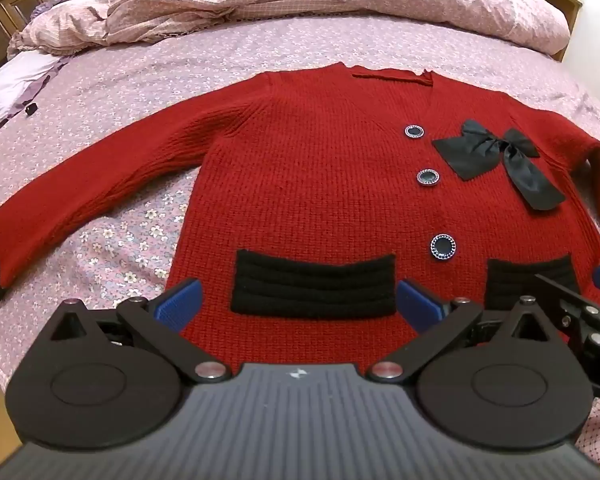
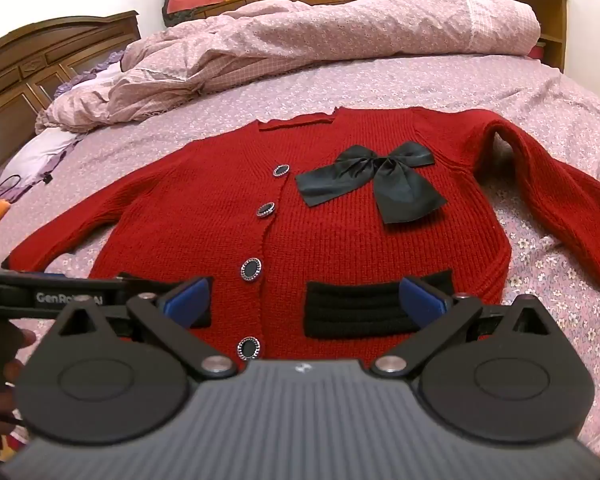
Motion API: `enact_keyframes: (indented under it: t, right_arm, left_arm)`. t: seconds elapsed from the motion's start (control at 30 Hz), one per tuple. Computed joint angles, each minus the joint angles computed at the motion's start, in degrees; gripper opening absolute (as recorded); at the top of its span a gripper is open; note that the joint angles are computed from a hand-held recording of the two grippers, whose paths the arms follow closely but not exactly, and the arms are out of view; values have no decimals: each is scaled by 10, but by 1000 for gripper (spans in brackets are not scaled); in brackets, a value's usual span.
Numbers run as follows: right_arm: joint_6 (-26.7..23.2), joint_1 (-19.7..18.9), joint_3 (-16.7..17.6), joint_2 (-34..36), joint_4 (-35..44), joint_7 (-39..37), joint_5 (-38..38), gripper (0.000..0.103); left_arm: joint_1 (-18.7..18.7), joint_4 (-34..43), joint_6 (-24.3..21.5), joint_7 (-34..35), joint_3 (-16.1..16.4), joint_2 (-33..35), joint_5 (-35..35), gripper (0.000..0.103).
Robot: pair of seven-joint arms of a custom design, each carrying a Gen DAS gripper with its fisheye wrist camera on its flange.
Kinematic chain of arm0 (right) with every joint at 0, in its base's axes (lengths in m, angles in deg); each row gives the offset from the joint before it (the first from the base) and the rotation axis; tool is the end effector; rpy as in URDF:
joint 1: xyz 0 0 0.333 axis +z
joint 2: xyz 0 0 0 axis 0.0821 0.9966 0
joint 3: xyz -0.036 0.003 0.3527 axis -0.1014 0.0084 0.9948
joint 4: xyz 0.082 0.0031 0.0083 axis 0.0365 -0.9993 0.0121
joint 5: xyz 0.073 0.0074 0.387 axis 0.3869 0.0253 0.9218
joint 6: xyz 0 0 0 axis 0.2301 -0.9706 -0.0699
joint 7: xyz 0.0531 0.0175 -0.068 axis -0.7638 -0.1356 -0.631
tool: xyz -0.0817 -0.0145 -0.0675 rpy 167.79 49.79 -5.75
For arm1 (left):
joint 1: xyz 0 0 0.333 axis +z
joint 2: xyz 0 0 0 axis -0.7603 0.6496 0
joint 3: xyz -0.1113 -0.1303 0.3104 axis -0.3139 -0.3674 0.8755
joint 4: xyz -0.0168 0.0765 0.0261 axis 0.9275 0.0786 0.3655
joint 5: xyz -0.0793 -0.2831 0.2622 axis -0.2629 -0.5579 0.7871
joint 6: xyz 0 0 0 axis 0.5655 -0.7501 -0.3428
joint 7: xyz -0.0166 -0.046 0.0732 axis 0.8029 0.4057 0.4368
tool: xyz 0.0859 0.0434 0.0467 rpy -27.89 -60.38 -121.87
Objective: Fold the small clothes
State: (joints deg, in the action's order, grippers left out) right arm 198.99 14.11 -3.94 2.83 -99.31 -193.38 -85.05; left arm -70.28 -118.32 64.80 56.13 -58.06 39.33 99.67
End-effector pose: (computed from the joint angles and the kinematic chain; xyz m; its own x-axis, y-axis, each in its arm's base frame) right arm 0.5102 0.1798 0.4867 -0.1110 -0.9792 -0.1698 -0.5933 0.2024 -0.7792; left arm 0.5695 -0.3289 0.5274 -0.1505 -0.9886 -0.0103 -0.7743 0.1243 -0.6205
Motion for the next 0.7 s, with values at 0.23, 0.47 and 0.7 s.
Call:
enact_keyframes:
  t: [0.23, 0.47, 0.7]
  right_arm:
    - [0, 0, 0, 0, 0, -1, 2, 103]
    - [1, 0, -1, 0, 0, -2, 2, 103]
    - [1, 0, 0, 0, -1, -3, 3, 103]
  left_arm:
    - [0, 1, -2, 0, 0, 0, -1, 103]
    - [1, 1, -4, 0, 0, -1, 0, 103]
    - [1, 1, -4, -1, 0, -1, 0, 103]
